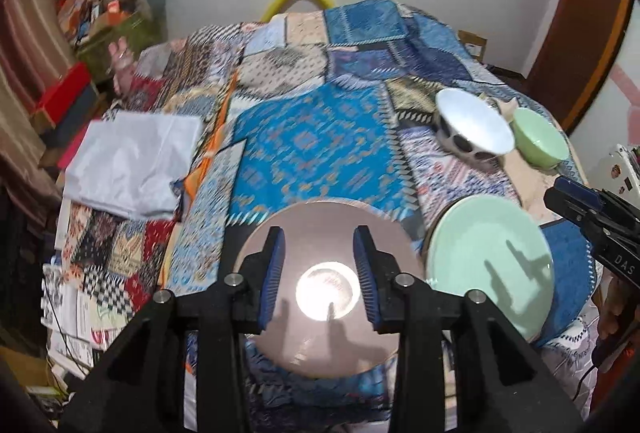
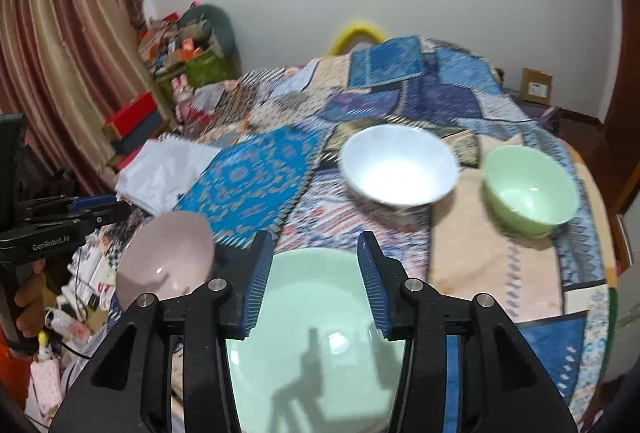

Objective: Organize plates and bowls
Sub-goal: 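Lower the pink bowl onto the mint green plate and open both grippers, then move both grippers to the white dotted bowl rim and close on it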

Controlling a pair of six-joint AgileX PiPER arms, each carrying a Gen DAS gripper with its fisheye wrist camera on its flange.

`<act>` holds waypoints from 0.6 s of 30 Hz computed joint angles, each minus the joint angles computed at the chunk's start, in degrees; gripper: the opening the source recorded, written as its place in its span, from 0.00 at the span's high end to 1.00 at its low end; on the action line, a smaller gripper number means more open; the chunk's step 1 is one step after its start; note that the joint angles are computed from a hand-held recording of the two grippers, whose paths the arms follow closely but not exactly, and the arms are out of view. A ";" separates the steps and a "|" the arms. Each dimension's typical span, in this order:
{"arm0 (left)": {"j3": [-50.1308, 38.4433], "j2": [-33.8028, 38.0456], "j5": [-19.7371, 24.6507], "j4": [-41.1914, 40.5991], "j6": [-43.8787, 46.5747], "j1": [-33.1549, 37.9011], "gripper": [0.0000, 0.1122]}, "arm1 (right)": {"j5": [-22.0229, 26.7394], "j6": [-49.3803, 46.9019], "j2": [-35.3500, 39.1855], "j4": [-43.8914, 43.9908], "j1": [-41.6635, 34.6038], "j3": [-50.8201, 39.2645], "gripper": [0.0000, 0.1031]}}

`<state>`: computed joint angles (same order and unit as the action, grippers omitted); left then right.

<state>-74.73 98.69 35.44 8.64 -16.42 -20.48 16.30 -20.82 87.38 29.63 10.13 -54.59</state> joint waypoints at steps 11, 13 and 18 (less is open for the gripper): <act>-20.27 11.85 6.64 1.88 -1.66 -7.40 0.66 | 0.56 -12.39 -0.59 8.99 -10.48 -0.58 0.54; -25.45 15.11 8.30 1.49 -0.70 -8.26 0.62 | 0.67 -13.54 0.21 9.81 -11.46 -1.25 0.54; -39.85 24.06 13.38 -1.32 2.88 -9.17 0.50 | 1.46 -16.26 4.63 12.30 -13.64 -4.66 0.54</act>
<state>-114.57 122.75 48.82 7.32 -13.54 -29.65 17.76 -37.08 92.01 41.93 -3.51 -59.25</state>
